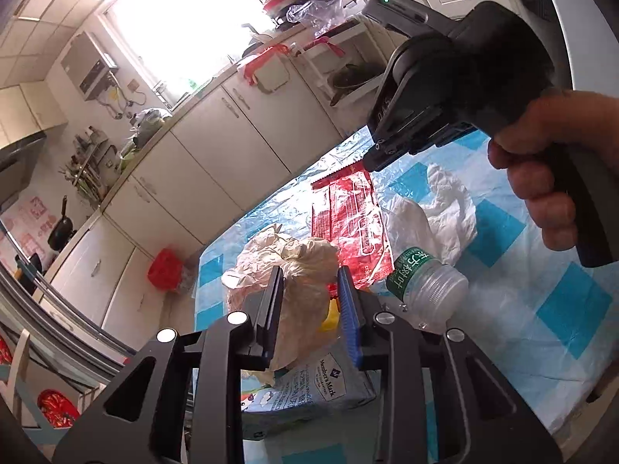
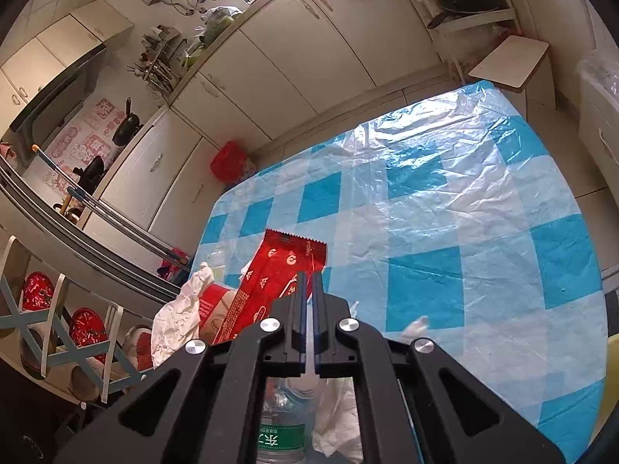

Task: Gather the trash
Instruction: 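Close the right gripper on the red snack wrapper and lift it, then carry the red wrapper in the right gripper toward the yellow bucket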

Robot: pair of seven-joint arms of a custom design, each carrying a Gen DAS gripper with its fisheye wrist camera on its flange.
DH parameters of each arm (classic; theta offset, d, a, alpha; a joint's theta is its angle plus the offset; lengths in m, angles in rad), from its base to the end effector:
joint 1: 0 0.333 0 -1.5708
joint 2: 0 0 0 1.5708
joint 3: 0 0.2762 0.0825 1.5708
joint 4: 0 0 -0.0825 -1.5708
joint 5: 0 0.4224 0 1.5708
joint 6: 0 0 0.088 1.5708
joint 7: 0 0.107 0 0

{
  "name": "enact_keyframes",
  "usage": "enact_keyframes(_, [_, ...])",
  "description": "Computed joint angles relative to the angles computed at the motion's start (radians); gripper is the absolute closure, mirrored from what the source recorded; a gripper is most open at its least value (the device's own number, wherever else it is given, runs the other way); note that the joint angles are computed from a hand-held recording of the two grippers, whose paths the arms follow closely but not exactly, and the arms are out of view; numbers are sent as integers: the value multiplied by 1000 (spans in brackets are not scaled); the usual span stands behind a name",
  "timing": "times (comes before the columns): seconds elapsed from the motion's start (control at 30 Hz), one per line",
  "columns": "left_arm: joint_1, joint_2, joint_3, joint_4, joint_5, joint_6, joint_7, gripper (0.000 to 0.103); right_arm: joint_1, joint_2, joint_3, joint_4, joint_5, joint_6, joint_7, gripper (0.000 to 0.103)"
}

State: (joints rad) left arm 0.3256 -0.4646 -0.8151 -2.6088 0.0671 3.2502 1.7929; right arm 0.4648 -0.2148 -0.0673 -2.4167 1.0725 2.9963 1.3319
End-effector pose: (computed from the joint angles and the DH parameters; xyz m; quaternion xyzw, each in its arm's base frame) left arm 0.4397 -0.2423 0.4147 -0.2872 0.8276 -0.2547 0.4094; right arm 0.5108 0.1462 0.3943 -0.5085 0.7486 -0.0083 0.4253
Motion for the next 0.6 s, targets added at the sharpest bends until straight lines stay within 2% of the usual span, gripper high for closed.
enact_keyframes(0.03, [9,-6,-6,-4,1,4,-2,74,-31,5,20,0,-40,-15,57,75])
enact_keyframes(0.07, [40,-18,-36,-6,0,10,-10,73,-41,15,23,0,-95,-11,128,55])
enact_keyframes(0.1, [64,-9,-56,6,1,7,-10,73,-36,19,19,1,-86,6,130,27])
enact_keyframes(0.17, [45,9,-31,6,11,-6,6,70,-11,44,-13,31,-3,-14,53,27])
enact_keyframes(0.2, [66,9,-51,8,19,-2,5,66,-9,60,-18,50,52,-27,10,27])
enact_keyframes(0.27, [157,-6,-149,15,28,28,-6,47,-19,99,-16,96,150,-58,-71,28])
enact_keyframes(0.3, [206,-22,-204,17,23,45,-11,45,-29,118,-13,119,192,-80,-108,33])
enact_keyframes(0.33, [235,-32,-242,20,13,43,-14,45,-39,138,-13,145,257,-118,-166,46])
enact_keyframes(0.4, [291,-32,-301,43,6,17,-21,45,-66,158,-4,176,340,-192,-235,60])
enact_keyframes(0.43, [295,-18,-302,56,12,-7,-24,56,-78,163,4,185,375,-216,-273,72])
enact_keyframes(0.47, [287,7,-288,72,22,-44,-28,77,-90,161,14,189,411,-236,-319,81])
enact_keyframes(0.5, [282,16,-280,81,28,-67,-42,82,-99,155,28,191,425,-233,-342,94])
enact_keyframes(0.6, [207,44,-190,72,38,-48,-67,83,-130,126,65,182,494,-226,-442,101])
